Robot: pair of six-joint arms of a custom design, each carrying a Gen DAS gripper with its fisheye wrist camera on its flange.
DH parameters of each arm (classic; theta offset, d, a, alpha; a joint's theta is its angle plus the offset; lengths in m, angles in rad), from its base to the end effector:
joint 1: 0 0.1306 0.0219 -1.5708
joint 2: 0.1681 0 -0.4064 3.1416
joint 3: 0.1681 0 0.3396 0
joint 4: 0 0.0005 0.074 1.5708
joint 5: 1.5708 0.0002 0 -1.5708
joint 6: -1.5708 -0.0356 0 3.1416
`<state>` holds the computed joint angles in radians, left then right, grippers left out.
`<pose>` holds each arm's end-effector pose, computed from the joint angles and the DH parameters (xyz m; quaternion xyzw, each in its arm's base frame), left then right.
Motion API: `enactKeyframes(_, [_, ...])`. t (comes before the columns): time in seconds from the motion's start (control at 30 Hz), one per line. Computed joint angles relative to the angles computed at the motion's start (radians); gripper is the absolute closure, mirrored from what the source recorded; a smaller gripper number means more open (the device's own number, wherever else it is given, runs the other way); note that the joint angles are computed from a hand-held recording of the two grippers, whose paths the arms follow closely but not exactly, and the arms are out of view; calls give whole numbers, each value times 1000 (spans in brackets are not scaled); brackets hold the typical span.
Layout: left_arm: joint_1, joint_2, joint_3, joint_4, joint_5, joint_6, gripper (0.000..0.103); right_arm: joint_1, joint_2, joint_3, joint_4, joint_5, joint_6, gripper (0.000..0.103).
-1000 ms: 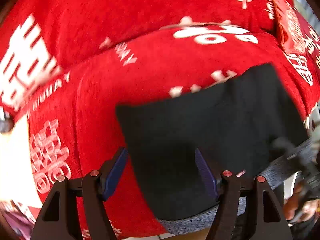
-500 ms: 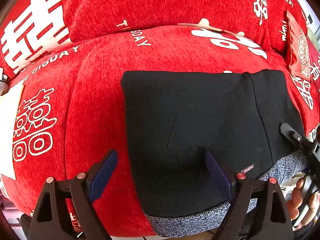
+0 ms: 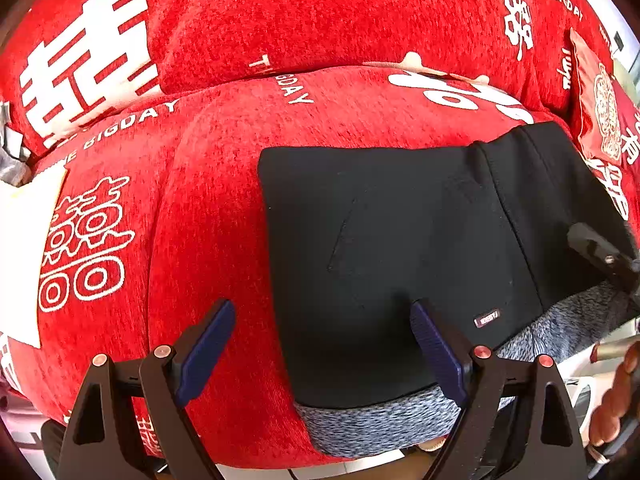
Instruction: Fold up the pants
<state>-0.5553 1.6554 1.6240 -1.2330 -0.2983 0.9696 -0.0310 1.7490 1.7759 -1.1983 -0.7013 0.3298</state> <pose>0.4262 -0.2527 0.4104 -0.2232 0.9518 0.0020 0.2106 0.5389 0.0058 0.4287 -0.2044 0.9001 0.2978 0.2437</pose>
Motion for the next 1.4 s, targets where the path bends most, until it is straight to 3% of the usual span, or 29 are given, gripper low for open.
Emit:
enactKeyframes(0.13, [11, -25, -35, 22, 3, 32, 13, 17, -36, -7, -4, -27, 45, 75])
enactKeyframes(0.27, [25, -39, -71, 61, 48, 44, 13, 22, -1, -5, 9, 78, -2, 76])
enactKeyframes(0.37, [19, -28, -66, 65, 51, 34, 13, 3, 65, 30, -63, 108, -17, 74])
enactKeyframes(0.43, [15, -26, -58, 60, 37, 23, 13, -27, 88, 53, -90, 76, -61, 55])
enactKeyframes(0.5, [18, -37, -59, 64, 11, 24, 13, -61, 73, 49, -30, 62, -139, 45])
enactKeyframes(0.57, [29, -42, -56, 59, -11, 42, 13, -72, 40, 31, 56, 101, -178, 43])
enactKeyframes(0.67, [64, -22, -23, 32, -7, 68, 13, -22, -26, 12, 140, 192, -45, 34])
enactKeyframes(0.7, [79, -2, 5, 17, -5, 60, 13, 8, -41, 10, 143, 216, 17, 19])
enactKeyframes(0.73, [87, 15, 28, 6, -8, 46, 13, 46, -57, -2, 161, 251, 82, 14])
enactKeyframes(0.83, [109, 78, 107, -54, -38, -12, 13, 144, -54, -14, 200, 345, 222, 14])
enactKeyframes(0.9, [122, 109, 142, -92, -58, -10, 13, 180, 7, 49, 149, 359, 234, 14])
enactKeyframes(1.0, [149, 121, 135, -78, 1, 3, 13, 190, 106, 173, 20, 313, 227, 14])
enactKeyframes(1.03, [153, 124, 133, -72, 10, 3, 13, 195, 133, 197, 5, 337, 224, 14])
enactKeyframes(1.1, [160, 135, 134, -62, 21, -5, 12, 194, 176, 222, 4, 399, 214, 14])
enactKeyframes(1.17, [163, 152, 145, -71, 21, -7, 1, 185, 210, 244, -2, 427, 193, 13])
enactKeyframes(1.23, [180, 153, 123, -29, 62, 1, 0, 167, 230, 250, 1, 391, 163, 6])
enactKeyframes(1.3, [191, 149, 97, 21, 106, 6, 0, 157, 234, 244, 10, 364, 159, 5])
enactKeyframes(1.4, [186, 154, 95, 28, 96, 5, 0, 166, 208, 189, 77, 386, 177, 4])
